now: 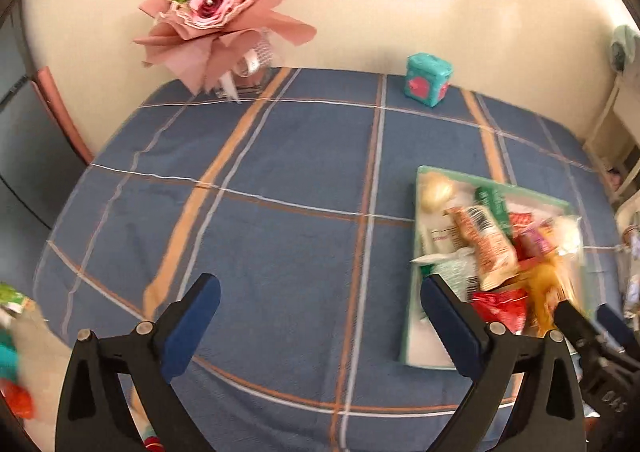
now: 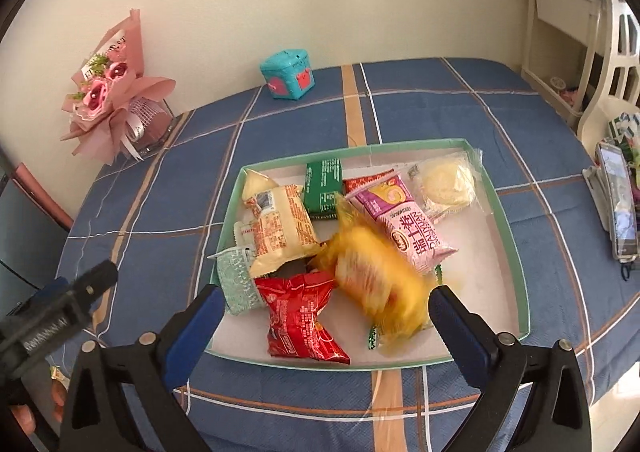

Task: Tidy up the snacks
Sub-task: 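Withdraw both open tools from the tray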

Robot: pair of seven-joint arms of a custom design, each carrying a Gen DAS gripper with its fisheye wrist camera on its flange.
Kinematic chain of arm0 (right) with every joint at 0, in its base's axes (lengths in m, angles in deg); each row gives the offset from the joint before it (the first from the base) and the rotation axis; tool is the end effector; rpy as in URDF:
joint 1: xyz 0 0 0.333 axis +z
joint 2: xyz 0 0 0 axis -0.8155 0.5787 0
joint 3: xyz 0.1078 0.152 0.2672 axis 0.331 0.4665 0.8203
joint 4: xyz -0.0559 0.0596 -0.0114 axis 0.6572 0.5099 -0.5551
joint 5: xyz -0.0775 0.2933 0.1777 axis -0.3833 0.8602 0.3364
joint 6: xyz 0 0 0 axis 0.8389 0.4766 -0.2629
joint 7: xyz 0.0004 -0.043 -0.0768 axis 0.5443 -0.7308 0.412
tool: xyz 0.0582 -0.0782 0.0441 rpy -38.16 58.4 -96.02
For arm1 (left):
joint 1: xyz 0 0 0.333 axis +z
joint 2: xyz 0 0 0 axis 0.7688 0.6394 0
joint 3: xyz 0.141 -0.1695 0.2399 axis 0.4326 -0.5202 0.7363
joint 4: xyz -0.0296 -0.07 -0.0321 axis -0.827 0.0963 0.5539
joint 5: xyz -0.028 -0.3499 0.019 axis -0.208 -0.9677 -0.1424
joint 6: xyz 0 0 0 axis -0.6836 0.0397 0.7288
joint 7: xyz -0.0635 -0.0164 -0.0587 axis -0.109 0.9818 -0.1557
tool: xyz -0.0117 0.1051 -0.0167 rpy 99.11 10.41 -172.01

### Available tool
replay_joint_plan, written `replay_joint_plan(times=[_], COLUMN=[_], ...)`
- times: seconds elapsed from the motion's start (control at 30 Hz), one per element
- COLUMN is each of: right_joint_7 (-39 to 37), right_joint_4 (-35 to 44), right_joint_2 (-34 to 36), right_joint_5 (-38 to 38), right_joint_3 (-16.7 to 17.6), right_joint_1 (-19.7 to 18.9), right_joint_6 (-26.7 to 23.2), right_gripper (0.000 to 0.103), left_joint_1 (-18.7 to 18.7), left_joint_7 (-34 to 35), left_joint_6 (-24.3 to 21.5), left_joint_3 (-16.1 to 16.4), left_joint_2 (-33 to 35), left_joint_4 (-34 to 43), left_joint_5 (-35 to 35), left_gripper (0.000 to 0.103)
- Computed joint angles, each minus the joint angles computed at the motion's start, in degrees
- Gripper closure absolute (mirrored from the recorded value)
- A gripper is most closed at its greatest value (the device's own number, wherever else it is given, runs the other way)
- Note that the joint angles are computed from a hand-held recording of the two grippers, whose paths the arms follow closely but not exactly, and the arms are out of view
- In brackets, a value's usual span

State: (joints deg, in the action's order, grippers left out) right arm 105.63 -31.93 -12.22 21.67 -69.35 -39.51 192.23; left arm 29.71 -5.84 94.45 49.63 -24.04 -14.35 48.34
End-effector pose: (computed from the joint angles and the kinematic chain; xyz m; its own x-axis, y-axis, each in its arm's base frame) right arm 0.6398 0.2403 0.5201 0.1891 -0.9637 -0.1883 -0.8321 -0.0555 -0.5518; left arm 0.5990 -0.2486 0.5348 0.4404 -0.8948 -0.0739 -0.7646 -0.3306 -0.5533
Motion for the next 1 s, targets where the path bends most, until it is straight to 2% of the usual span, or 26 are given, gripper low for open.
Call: replay_joint_plan(times=[0.03, 0.17, 0.3, 0.63, 0.83, 1.0], right_joint_7=[0.0, -0.1, 0.1, -0.1, 1.5, 2.3], right_joint_4=[-0.1, 0.0, 0.0, 0.9, 0.6, 0.5], right_joint_2=[-0.1, -0.1, -0.1, 0.4, 0.2, 0.1], right_joint_5=[-0.1, -0.3, -0.8, -2.8, -4.2, -4.8], right_joint_3=[0.0, 0.0, -0.2, -0.5, -1.2, -1.3], right_joint_1=[0.1, 0.1, 0.3, 1.1, 1.5, 1.4], right_joint_6=[0.2, 0.0, -0.1, -1.1, -0.5, -0.3], right_gripper=[0.0, 0.0, 0.0, 0.0, 0.0, 0.0], left_joint_1=[-0.3, 0.0, -0.8, -0.9, -1.5, -1.8], left_joint_7=[0.0, -0.5, -0.2, 3.0, 4.2, 3.2], left_joint_6=[-1.3, -0.4, -5.9, -9.1, -9.8, -7.7], left_joint_3=[0.1, 0.0, 0.1, 0.1, 0.4, 0.5], left_joint_2=[0.3, -0.2, 1.3, 3.4, 4.1, 2.8], left_joint_4=[0.6, -0.1, 2.9, 6.0, 7.0, 5.2], left_joint_5=[0.3, -0.2, -0.4, -2.6, -2.7, -1.5], left_gripper=[0.003, 0.003, 0.003, 0.003, 0.003, 0.003])
